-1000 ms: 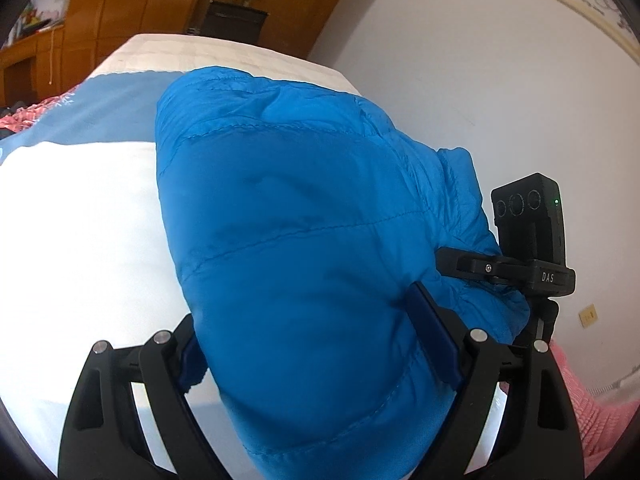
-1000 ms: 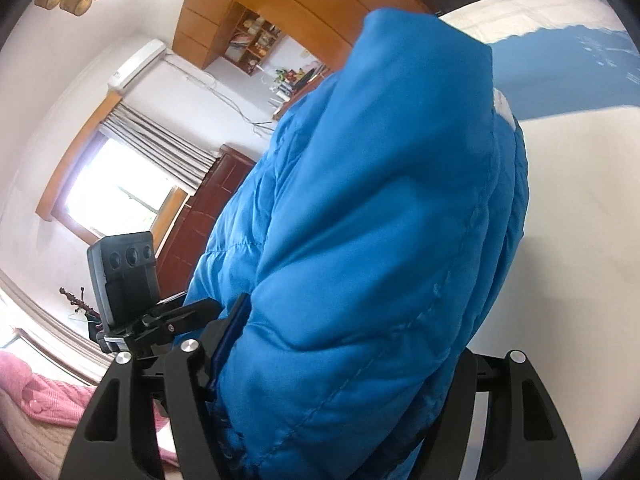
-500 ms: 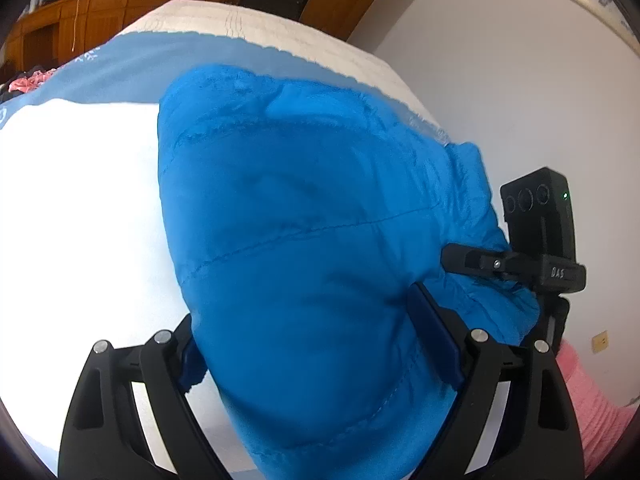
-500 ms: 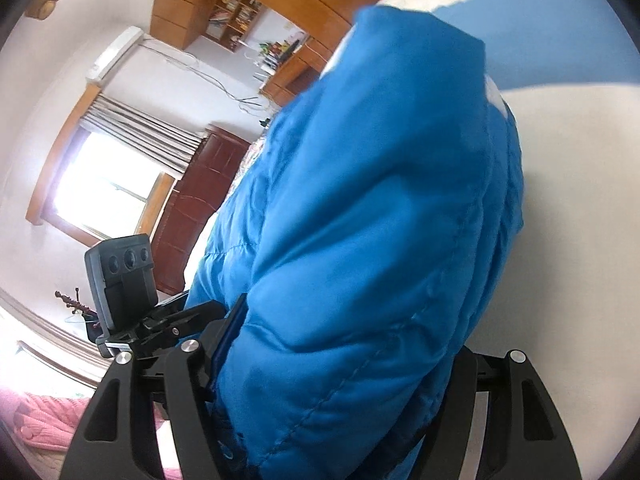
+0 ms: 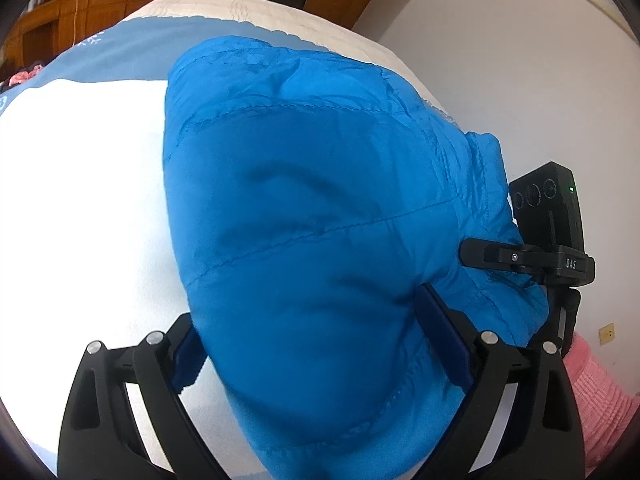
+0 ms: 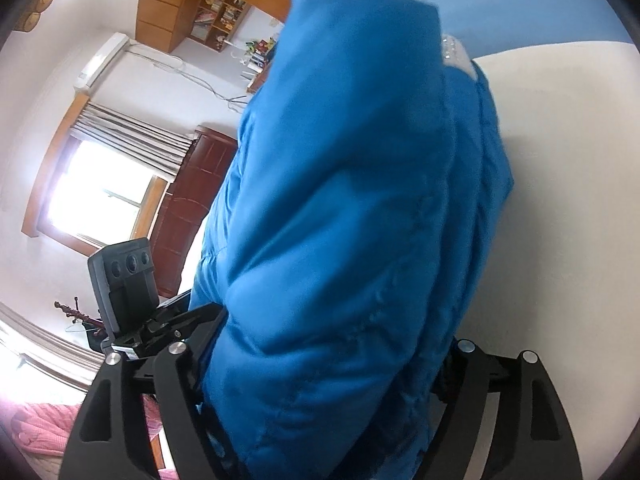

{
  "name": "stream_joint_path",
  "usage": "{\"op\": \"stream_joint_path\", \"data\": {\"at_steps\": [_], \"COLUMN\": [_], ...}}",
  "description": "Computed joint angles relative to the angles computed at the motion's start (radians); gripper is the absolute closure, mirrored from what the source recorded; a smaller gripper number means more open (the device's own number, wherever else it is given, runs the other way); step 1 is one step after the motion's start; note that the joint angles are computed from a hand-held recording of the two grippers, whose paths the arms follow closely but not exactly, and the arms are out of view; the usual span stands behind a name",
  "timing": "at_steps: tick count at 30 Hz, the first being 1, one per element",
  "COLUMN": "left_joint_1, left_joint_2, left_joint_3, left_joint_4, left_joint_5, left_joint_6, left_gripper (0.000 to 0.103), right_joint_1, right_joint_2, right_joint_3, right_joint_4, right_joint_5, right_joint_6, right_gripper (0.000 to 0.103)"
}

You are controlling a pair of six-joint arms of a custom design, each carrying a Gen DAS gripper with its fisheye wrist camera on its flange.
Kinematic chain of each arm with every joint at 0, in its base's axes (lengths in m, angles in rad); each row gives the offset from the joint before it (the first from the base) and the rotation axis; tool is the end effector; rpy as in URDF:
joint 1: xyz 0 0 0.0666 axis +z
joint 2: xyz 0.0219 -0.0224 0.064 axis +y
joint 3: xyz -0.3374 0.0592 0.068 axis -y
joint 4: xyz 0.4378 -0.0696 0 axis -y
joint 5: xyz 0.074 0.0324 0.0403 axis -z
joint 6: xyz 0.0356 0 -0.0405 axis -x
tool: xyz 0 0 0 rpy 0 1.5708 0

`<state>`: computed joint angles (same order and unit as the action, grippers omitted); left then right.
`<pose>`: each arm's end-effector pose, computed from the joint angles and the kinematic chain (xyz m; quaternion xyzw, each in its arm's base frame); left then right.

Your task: Fold large clothes

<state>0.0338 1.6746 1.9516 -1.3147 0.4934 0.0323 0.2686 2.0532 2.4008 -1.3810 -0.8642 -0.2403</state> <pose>0.5992 0.0030 0.4880 0.0334 0.9371 -0.2354 0.2556 0.6676 0.2114 0.4636 -0.1236 0.8738 0.4514 0.1317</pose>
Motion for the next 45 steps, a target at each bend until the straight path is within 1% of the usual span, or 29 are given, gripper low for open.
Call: {"op": "stream_joint_path", "data": {"at_steps": [1, 2, 4, 8, 12, 13, 14, 17, 18, 20, 21, 23, 24, 26, 27, 28, 29, 31, 33, 35, 36, 39, 42, 45], "left_joint_1": [0.007, 0.008, 0.005, 0.005, 0.002, -0.018, -0.028, -0.046, -0.046, -0.046, -0.051, -0.073, -0.077, -0.098, -0.105, -0.108, -0.11, -0.114, -0.118, -0.12, -0.119, -0.123, -0.13, -0.133], "left_joint_2": [0.02, 0.02, 0.013, -0.047, -0.109, -0.142, -0.153, -0.191, -0.211, -0.232, -0.26, -0.284, -0.292, -0.313, -0.323, -0.333, -0.342, -0.355, -0.373, -0.385, -0.389, -0.399, -0.407, -0.414], "left_joint_3": [0.034, 0.043, 0.047, 0.009, -0.025, -0.061, -0.06, -0.071, -0.089, -0.088, -0.12, -0.131, -0.143, -0.15, -0.153, -0.156, -0.157, -0.158, -0.164, -0.161, -0.157, -0.143, -0.133, -0.127], "left_joint_4": [-0.02, -0.033, -0.042, -0.049, -0.065, -0.059, -0.08, -0.109, -0.113, -0.146, -0.139, -0.142, -0.135, -0.139, -0.145, -0.151, -0.158, -0.173, -0.178, -0.188, -0.195, -0.212, -0.227, -0.241], "left_joint_5": [-0.004, -0.015, -0.032, -0.075, -0.132, -0.162, -0.206, -0.27, -0.277, -0.303, -0.317, -0.363, -0.378, -0.424, -0.435, -0.437, -0.435, -0.443, -0.452, -0.458, -0.456, -0.463, -0.475, -0.473], "left_joint_6": [-0.01, -0.017, -0.018, -0.036, -0.046, -0.034, -0.033, -0.018, -0.016, -0.014, -0.008, 0.012, 0.017, 0.044, 0.055, 0.067, 0.075, 0.087, 0.097, 0.102, 0.105, 0.111, 0.111, 0.119], "left_gripper": [0.01, 0.01, 0.01, 0.011, 0.011, 0.011, 0.011, 0.011, 0.011, 0.011, 0.011, 0.01, 0.01, 0.01, 0.01, 0.01, 0.01, 0.01, 0.01, 0.01, 0.01, 0.01, 0.01, 0.01], "right_joint_1": [-0.006, -0.011, -0.018, -0.035, -0.04, -0.038, -0.033, -0.01, 0.001, 0.032, 0.052, 0.091, 0.111, 0.126, 0.149, 0.158, 0.173, 0.176, 0.156, 0.159, 0.165, 0.175, 0.191, 0.201], "right_joint_2": [0.0, -0.004, -0.041, -0.123, -0.235, -0.257, -0.271, -0.333, -0.346, -0.375, -0.39, -0.423, -0.441, -0.474, -0.486, -0.5, -0.496, -0.519, -0.55, -0.547, -0.545, -0.533, -0.521, -0.529], "right_joint_3": [0.003, 0.003, -0.041, -0.128, -0.232, -0.245, -0.251, -0.284, -0.291, -0.294, -0.294, -0.305, -0.311, -0.337, -0.336, -0.345, -0.326, -0.343, -0.374, -0.354, -0.339, -0.329, -0.292, -0.285], "right_joint_4": [-0.01, -0.016, -0.007, -0.008, -0.005, -0.019, -0.026, -0.054, -0.064, -0.097, -0.116, -0.125, -0.13, -0.129, -0.139, -0.146, -0.164, -0.165, -0.153, -0.173, -0.19, -0.177, -0.206, -0.211], "right_joint_5": [0.002, 0.005, 0.014, 0.029, 0.076, 0.102, 0.126, 0.205, 0.235, 0.331, 0.386, 0.454, 0.5, 0.58, 0.657, 0.692, 0.725, 0.744, 0.727, 0.734, 0.75, 0.762, 0.78, 0.804], "right_joint_6": [0.008, 0.013, 0.019, 0.047, 0.065, 0.071, 0.073, 0.075, 0.075, 0.076, 0.076, 0.052, 0.037, 0.025, 0.004, -0.009, -0.027, -0.052, -0.049, -0.054, -0.058, -0.068, -0.076, -0.067], "right_gripper": [0.023, 0.023, 0.023, 0.022, 0.022, 0.022, 0.022, 0.022, 0.022, 0.022, 0.021, 0.016, 0.015, 0.007, 0.005, 0.004, 0.004, 0.004, 0.004, 0.004, 0.004, 0.004, 0.004, 0.004]}}
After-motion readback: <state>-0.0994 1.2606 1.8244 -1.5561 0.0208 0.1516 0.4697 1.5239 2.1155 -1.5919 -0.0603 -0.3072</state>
